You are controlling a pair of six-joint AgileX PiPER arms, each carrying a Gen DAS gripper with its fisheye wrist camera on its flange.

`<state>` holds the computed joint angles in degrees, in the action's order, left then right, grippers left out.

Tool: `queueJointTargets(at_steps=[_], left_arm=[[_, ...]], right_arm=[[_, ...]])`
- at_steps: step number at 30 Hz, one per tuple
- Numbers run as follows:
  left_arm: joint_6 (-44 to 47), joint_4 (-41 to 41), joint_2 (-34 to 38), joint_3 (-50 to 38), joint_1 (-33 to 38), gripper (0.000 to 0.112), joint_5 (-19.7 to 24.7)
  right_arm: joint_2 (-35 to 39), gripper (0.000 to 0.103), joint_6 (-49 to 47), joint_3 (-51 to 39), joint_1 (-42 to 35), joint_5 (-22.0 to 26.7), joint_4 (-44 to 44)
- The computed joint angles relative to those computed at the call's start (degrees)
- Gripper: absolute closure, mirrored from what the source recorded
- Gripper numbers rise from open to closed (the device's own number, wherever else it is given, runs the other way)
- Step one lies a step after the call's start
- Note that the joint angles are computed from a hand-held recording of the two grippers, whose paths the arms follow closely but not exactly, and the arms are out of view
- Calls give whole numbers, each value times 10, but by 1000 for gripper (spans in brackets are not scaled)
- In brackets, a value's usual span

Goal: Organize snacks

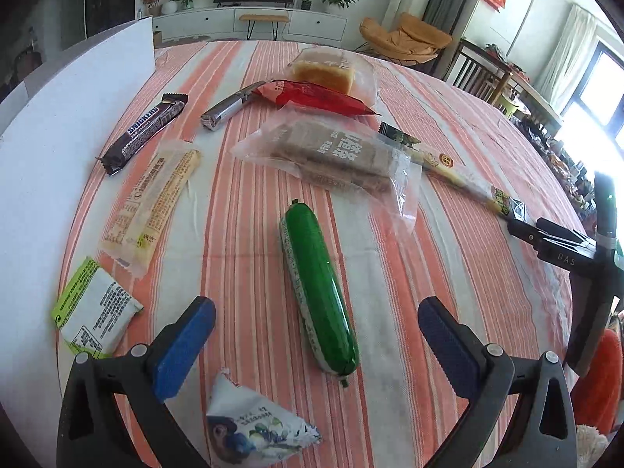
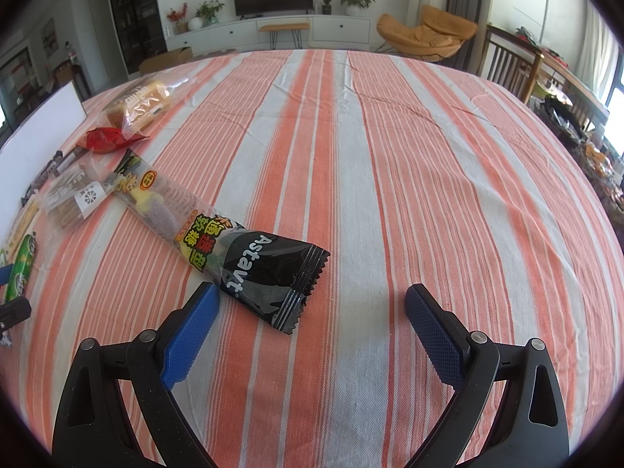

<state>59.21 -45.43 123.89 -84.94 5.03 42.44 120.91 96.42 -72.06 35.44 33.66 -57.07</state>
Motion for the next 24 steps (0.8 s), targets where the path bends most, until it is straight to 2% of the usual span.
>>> queueJointTargets(at_steps=[2, 4, 7, 10, 14, 17, 19, 20, 22, 24], left_arm=[[27, -45, -17, -6, 38, 10, 60], [40, -84, -37, -13, 67, 10, 101], [-22, -87, -47, -44, 90, 10, 125], [-108, -23, -60, -31, 85, 10, 90], [-35, 9, -70, 43, 65, 10, 37], [42, -1, -73, 96, 49, 10, -20], [55, 10, -71, 110, 39, 10, -45], [61, 14, -68, 115, 36, 14, -51], [70, 19, -67, 130, 29, 32, -71], [116, -4, -84, 170, 18, 48, -128]], right_arm=[[0, 5, 0, 0, 0, 0, 0], [0, 5, 0, 0, 0, 0, 0], [0, 5, 0, 0, 0, 0, 0], [0, 5, 0, 0, 0, 0, 0], [0, 5, 0, 0, 1, 0, 0], [0, 5, 0, 0, 0, 0, 0], [0, 5, 0, 0, 0, 0, 0], [0, 5, 0, 0, 0, 0, 0], [0, 5, 0, 0, 0, 0, 0], [0, 5, -1, -1, 0, 0, 1]])
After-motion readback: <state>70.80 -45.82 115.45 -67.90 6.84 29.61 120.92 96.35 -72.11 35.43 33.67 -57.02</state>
